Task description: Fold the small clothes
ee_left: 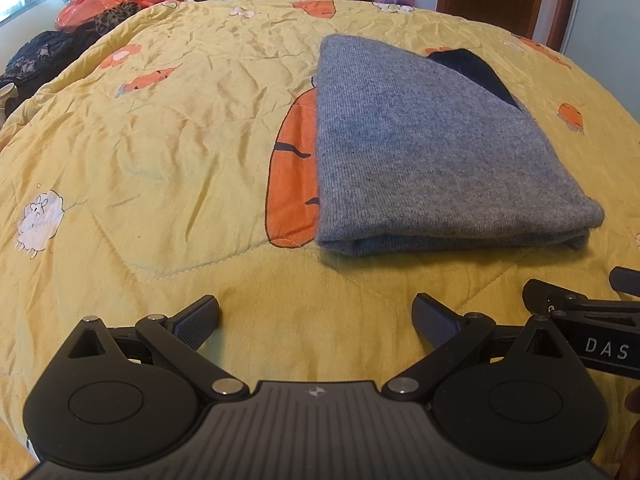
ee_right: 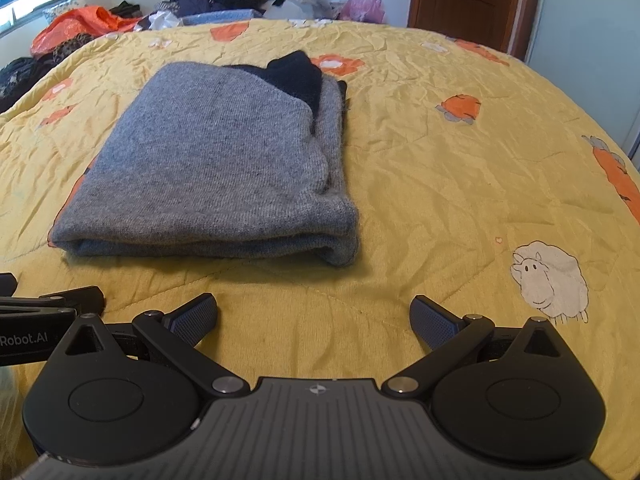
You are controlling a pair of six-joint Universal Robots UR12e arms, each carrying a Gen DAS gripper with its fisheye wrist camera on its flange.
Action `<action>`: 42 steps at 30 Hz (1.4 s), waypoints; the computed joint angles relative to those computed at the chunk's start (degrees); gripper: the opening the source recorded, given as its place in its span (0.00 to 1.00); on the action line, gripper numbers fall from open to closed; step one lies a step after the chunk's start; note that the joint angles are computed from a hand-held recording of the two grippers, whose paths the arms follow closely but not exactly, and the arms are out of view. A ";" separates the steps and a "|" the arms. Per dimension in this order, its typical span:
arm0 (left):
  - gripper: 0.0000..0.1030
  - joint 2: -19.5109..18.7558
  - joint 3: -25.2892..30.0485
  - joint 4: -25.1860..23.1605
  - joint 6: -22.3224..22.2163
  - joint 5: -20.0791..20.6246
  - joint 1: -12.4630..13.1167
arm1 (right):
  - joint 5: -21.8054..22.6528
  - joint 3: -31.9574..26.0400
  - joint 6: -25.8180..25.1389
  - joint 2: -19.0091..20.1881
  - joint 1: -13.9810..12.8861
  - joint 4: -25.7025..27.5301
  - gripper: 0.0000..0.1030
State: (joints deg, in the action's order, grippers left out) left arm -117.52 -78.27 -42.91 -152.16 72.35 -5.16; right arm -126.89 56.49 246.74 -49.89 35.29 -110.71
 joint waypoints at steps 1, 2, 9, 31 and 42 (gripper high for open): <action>1.00 0.08 0.01 -0.39 0.34 -0.08 0.00 | 0.86 0.03 -0.38 -0.17 -0.16 0.02 1.00; 1.00 0.15 0.07 -0.89 0.63 -0.17 0.01 | 1.54 -0.06 -0.53 -0.27 -0.28 0.26 1.00; 1.00 0.65 0.35 -2.42 -0.15 -0.25 0.02 | 2.56 0.02 0.09 -0.92 -0.25 -0.31 1.00; 1.00 0.12 -0.06 -0.28 -1.93 1.05 -0.32 | 5.57 -0.88 -0.48 -0.71 -0.83 2.48 1.00; 1.00 1.48 -0.70 1.86 -2.71 -0.86 0.02 | 5.81 -0.59 -0.05 -1.22 -0.84 1.18 1.00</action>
